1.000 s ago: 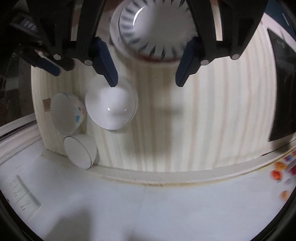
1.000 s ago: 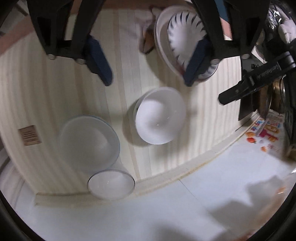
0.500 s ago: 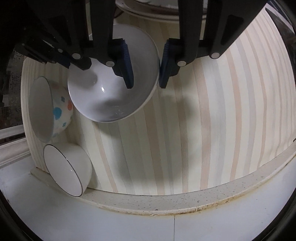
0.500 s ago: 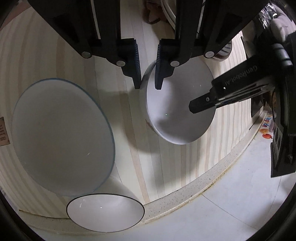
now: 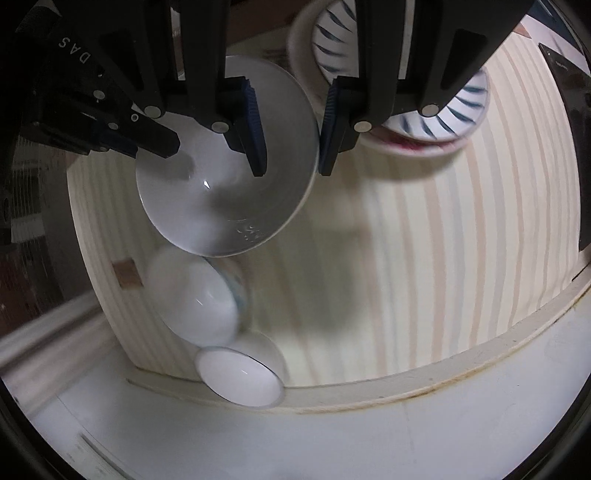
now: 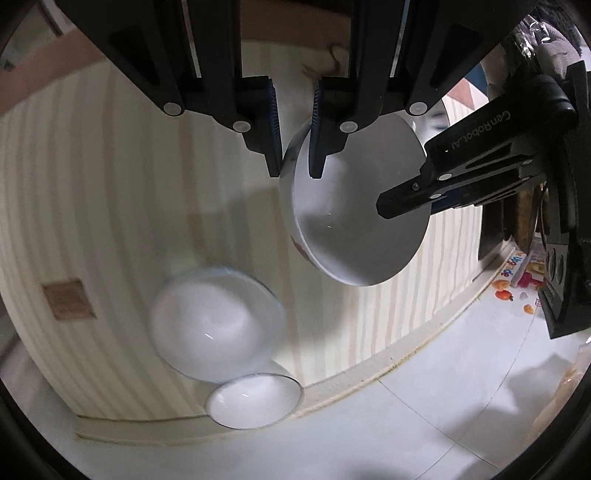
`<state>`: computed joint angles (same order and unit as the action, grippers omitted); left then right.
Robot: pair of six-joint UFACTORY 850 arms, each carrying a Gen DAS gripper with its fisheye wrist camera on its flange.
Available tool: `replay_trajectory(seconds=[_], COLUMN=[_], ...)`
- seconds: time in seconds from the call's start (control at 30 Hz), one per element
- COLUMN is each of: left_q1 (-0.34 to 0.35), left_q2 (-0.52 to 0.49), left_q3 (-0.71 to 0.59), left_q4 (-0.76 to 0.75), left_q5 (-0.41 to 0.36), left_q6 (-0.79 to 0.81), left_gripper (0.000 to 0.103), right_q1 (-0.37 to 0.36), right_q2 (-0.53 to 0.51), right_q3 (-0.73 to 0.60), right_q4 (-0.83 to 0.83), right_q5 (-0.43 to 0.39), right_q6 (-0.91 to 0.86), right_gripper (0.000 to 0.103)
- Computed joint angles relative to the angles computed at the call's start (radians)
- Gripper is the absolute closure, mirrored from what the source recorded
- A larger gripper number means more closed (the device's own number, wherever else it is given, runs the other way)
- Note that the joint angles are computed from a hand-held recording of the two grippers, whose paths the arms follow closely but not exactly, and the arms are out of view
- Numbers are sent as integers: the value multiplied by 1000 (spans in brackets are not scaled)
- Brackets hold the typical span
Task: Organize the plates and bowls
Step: 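Lift the white bowl with both tools and carry it toward the plate stack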
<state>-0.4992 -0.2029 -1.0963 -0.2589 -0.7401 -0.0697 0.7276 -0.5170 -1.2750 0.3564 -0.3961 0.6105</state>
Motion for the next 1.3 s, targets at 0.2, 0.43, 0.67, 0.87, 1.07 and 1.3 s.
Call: replay_trajectory(seconds=[0.2,0.43,0.67,0.87,1.07,1.3], left_q1=[-52,-100,-125,-138,-133,-66], left_q2=[-14,-66,-93,-110,-78,-90], left_q3=[22,21,20,6,-13,-137], left_q4=[-48,-50,-34,-15,23,89], left_q5=[-18,-17,-11,-8,-27,23], left_q6=[24,23,24,16,-25,-104], left_gripper=[77,77,77,77,76,50], right_q1=[12,3,2,3,-22,-106], right_q2=[96,109,99,103,96,208], right_q3=[161,256,282,298,267,289], right_q4=[34,135,187,211,329,257], right_q5=[30,63,76,80,16,70], right_q6=[9,-54,-93,-112,-230,-194], right_gripper=[87,87,87,87,87,55])
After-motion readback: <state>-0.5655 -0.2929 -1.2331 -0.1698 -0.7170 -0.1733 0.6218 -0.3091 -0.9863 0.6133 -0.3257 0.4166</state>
